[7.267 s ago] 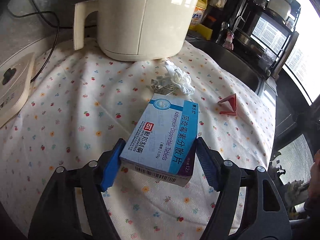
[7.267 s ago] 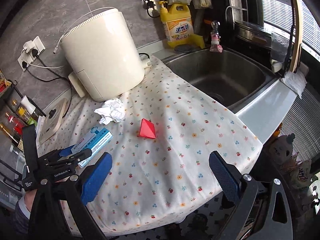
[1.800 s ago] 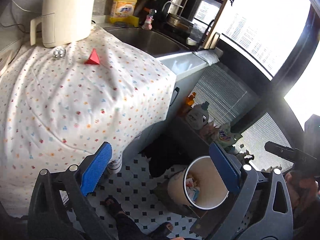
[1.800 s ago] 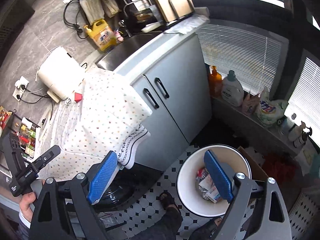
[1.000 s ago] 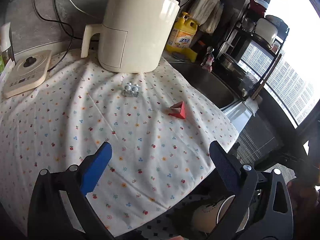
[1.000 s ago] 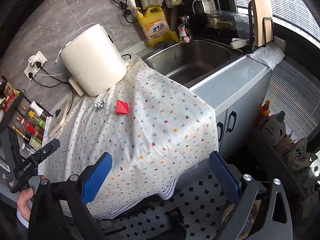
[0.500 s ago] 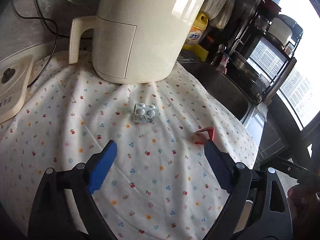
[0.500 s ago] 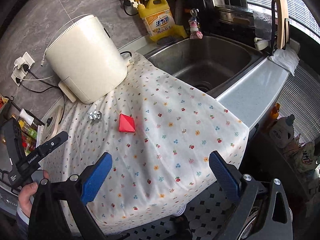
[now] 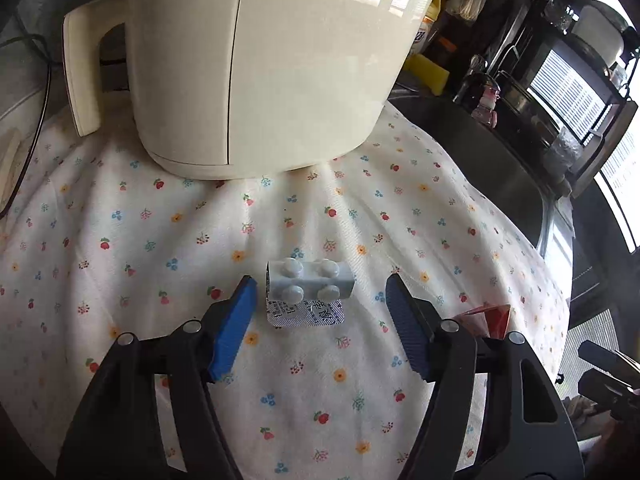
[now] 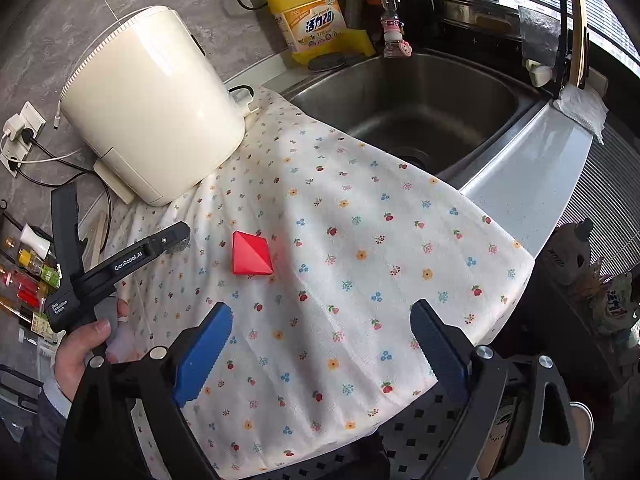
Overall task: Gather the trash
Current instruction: 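Grasp the blister pack with the left tool while the right tool grasps the red paper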
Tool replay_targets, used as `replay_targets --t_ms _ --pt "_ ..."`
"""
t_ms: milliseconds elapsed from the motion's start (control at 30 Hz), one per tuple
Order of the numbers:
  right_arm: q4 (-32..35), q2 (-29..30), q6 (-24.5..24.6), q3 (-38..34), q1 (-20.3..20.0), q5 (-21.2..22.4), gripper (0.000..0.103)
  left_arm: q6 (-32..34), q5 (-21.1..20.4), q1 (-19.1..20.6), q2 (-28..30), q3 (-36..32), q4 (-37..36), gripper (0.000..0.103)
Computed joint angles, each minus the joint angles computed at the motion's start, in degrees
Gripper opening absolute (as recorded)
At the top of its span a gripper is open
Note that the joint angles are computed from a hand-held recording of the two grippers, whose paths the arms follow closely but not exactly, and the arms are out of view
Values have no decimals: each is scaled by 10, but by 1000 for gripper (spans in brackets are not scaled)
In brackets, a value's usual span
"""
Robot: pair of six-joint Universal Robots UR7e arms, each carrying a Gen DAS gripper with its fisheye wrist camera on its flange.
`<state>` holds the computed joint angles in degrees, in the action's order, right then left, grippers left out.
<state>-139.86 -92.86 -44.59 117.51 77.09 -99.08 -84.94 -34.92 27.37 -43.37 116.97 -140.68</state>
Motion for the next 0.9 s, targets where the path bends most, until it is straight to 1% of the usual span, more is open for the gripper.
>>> replay_targets --t_ms 33,67,100,133,167,233,300,400,500,567,633,667,700,733,767,800,900 --pt "-1 4 -1 1 2 -1 86 -6 8 -1 2 -5 22 44" --pt "-1 9 -1 1 5 -3 82 -4 8 1 2 -9 35 43" --pt "3 15 0 -1 8 -5 79 -3 5 0 -3 -3 24 43" --pt "7 22 2 -3 12 -7 73 -5 4 -4 -8 7 5 43" --pt "9 28 2 -4 16 -8 70 -18 7 -10 -14 13 11 43" --pt "8 40 -2 -3 25 -7 67 -52 6 -25 -27 23 44 43" --pt "4 52 -9 -1 37 -7 65 -89 -1 -42 -45 45 53 43" --pt "-12 73 -17 1 53 -16 65 -166 -9 -72 -71 67 110 43" --pt "-37 97 -28 2 66 -33 65 -257 -21 -106 -98 85 182 43" --pt "-47 112 -34 0 71 -40 64 -321 -37 -130 -112 90 240 43" --pt "-80 125 -53 9 77 -52 62 -389 -59 -156 -121 91 305 43" --pt "-106 130 -68 18 82 -60 59 -421 -71 -169 -125 90 335 43" --pt "-131 135 -85 27 87 -67 44 -455 -84 -184 -129 90 364 43" --pt "-143 140 -95 32 92 -79 31 -488 -97 -199 -132 91 389 43" --pt "-151 144 -98 36 95 -87 18 -521 -109 -213 -133 90 414 43" --pt "-156 143 -94 39 97 -85 18 -553 -122 -228 -134 90 436 43" --pt "-139 136 -88 44 103 -75 15 -629 -161 -267 -133 88 482 43"
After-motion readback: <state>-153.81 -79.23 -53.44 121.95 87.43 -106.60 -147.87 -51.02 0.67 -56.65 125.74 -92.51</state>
